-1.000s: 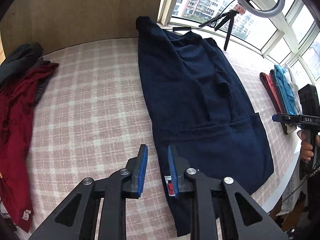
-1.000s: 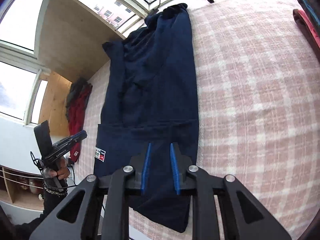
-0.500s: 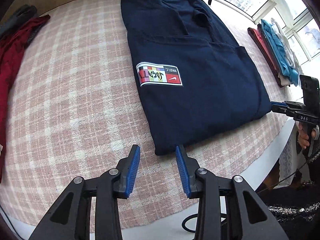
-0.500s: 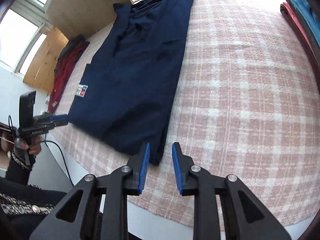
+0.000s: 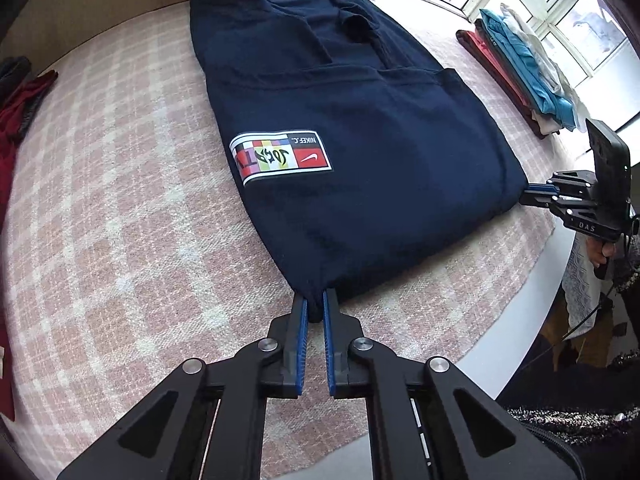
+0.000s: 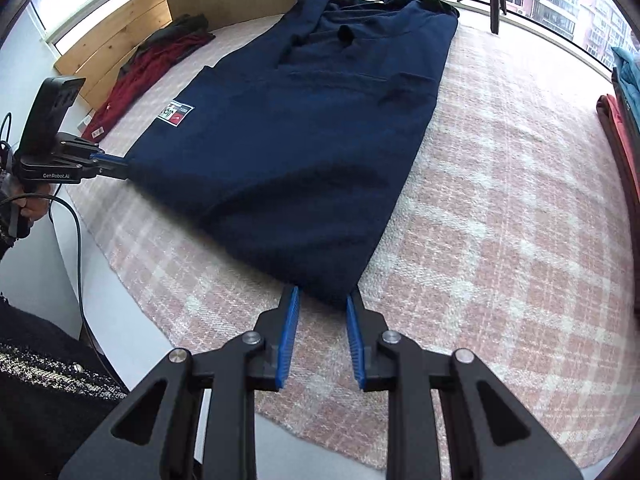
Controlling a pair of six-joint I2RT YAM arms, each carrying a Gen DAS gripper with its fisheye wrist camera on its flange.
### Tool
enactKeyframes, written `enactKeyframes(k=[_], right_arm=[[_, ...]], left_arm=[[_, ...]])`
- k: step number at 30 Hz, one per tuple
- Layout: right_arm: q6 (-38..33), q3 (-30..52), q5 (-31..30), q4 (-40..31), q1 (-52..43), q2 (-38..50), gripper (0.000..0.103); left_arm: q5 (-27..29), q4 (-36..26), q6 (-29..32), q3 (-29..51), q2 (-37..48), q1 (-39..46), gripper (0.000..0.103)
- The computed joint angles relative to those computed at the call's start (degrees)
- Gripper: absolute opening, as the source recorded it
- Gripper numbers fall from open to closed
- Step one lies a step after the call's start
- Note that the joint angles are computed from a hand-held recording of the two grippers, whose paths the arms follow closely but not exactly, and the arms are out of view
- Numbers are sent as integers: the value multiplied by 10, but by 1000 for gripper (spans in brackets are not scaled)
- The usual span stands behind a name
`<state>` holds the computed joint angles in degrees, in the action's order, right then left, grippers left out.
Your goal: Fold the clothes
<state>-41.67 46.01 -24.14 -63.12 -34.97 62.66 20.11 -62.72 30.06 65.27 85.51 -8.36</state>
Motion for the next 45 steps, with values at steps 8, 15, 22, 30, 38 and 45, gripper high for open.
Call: enactKeyframes(k=[8, 15, 22, 30, 38, 45], right_arm=[[-34, 50, 49, -46, -1, -6, 3], [8, 41, 96, -26, 45, -29, 4], [4, 90, 128, -58, 0, 0, 4], [204, 103, 54, 128, 136, 61, 7], [244, 170, 78, 121, 108, 185, 7], [223, 488, 4, -72, 67, 222, 11]], left_arm=[[19, -46, 39, 38, 2, 19, 5], [4, -37, 37, 31, -2, -2, 6], [-25, -53, 45, 25, -15, 13, 9], [40, 116, -56, 89, 74, -41, 9], [3, 104, -26, 154, 161, 1, 13], [-7, 58, -7, 335, 191, 25, 18]])
